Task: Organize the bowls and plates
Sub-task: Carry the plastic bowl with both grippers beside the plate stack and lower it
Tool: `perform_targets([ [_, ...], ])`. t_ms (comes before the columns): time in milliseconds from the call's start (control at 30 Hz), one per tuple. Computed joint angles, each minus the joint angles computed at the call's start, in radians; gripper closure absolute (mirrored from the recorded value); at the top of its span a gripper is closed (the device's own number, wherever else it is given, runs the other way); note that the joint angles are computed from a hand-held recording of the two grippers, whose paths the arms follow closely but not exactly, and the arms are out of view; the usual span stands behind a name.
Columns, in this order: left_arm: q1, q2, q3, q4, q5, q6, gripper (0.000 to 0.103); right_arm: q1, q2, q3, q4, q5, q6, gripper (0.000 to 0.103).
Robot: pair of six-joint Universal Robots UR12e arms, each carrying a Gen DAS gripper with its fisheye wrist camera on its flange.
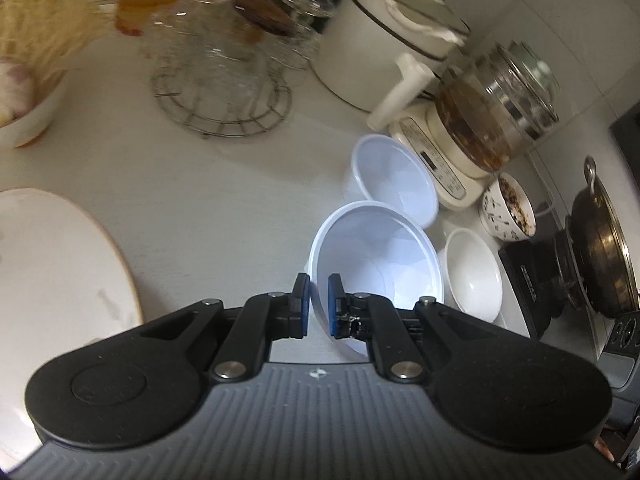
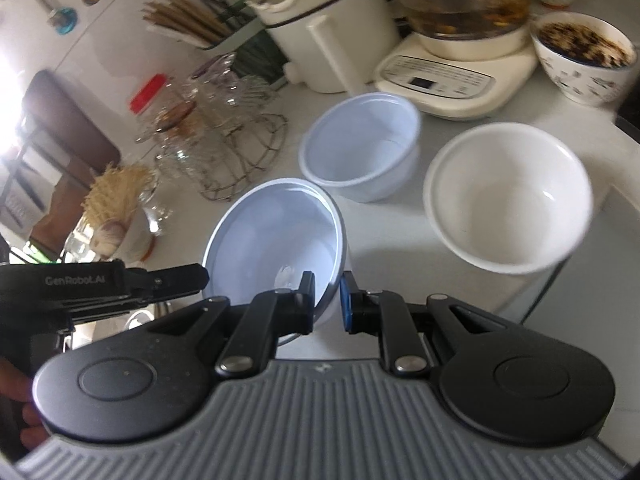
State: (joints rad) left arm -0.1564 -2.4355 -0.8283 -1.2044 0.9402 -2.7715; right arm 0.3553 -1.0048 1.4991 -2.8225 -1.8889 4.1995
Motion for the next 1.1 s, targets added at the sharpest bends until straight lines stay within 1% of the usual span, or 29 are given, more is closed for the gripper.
perform_targets([
  [133,0.014,0.004,-0.009,0.026,0.003,-0.048,0.092,-0.006,0.015,-0.030,-0.009,0.034,-0.056,0.087],
  [333,0.025,0.004,-0.016,0.078,0.033,-0.113,0.092,-0.020,0.048,-0.082,0.009,0.100,-0.120,0.087],
  [400,0.028,0.002,-0.016,0.085,0.037,-0.130,0.092,-0.023,0.059,-0.097,0.016,0.116,-0.136,0.087],
  [500,0.034,-0.010,-0.005,0.083,0.030,-0.135,0.092,-0.024,0.070,-0.109,0.014,0.124,-0.167,0.087],
  [567,0.037,-0.018,-0.001,0.087,0.027,-0.160,0.092,-0.027,0.074,-0.111,0.020,0.147,-0.171,0.087],
  [767,0.036,-0.016,-0.019,0.116,0.057,-0.162,0.092,-0.029,0.089,-0.128,0.037,0.169,-0.183,0.087],
  [833,0.037,-0.014,-0.029,0.129,0.060,-0.165,0.092,-0.028,0.096,-0.135,0.037,0.169,-0.191,0.087],
  [933,0.039,-0.017,-0.033,0.138,0.058,-0.160,0.092,-0.029,0.100,-0.135,0.034,0.180,-0.176,0.087],
  [1100,0.041,-0.016,-0.044,0.157,0.055,-0.157,0.092,-0.024,0.106,-0.143,0.037,0.159,-0.191,0.086],
])
